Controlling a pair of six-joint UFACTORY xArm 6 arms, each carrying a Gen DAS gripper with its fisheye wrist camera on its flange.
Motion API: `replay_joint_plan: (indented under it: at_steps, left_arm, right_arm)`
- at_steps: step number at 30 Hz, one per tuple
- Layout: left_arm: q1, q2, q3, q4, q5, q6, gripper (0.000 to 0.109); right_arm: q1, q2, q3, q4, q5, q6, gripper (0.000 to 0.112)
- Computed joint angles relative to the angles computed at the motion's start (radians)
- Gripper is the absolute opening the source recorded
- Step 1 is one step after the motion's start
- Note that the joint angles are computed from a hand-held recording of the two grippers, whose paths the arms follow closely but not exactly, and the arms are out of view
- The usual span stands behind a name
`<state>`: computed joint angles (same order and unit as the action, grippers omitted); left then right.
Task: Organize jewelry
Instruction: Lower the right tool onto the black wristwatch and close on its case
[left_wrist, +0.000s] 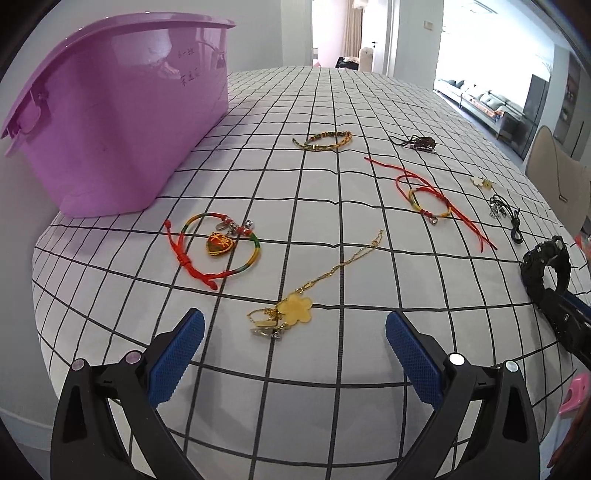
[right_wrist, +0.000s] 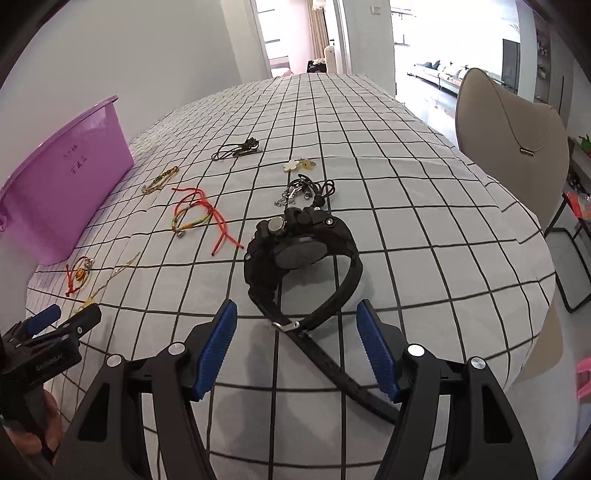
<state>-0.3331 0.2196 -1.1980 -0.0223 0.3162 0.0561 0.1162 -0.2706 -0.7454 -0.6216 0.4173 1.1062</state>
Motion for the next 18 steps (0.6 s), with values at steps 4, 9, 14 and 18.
replay_joint_plan:
  at_steps: [4, 9, 14, 18]
  left_arm:
    - [-0.003, 0.012, -0.01, -0.014, 0.008, 0.012, 0.097]
    - [0.0, 0.037, -0.039, -0.019, 0.031, 0.007, 0.097]
    - [0.001, 0.054, -0.072, -0.017, 0.068, -0.003, 0.097]
    - [0.003, 0.065, -0.093, -0.019, 0.088, -0.001, 0.097]
  right_arm:
    - [-0.006, 0.029, -0.018, 0.023, 0.003, -0.022, 0.065]
    - [-0.008, 0.046, -0.028, 0.011, -0.001, -0.015, 0.07]
    - [-0.005, 0.074, -0.063, -0.007, 0.034, -0.011, 0.07]
    - [-0.004, 0.093, -0.089, -0.019, 0.064, -0.012, 0.071]
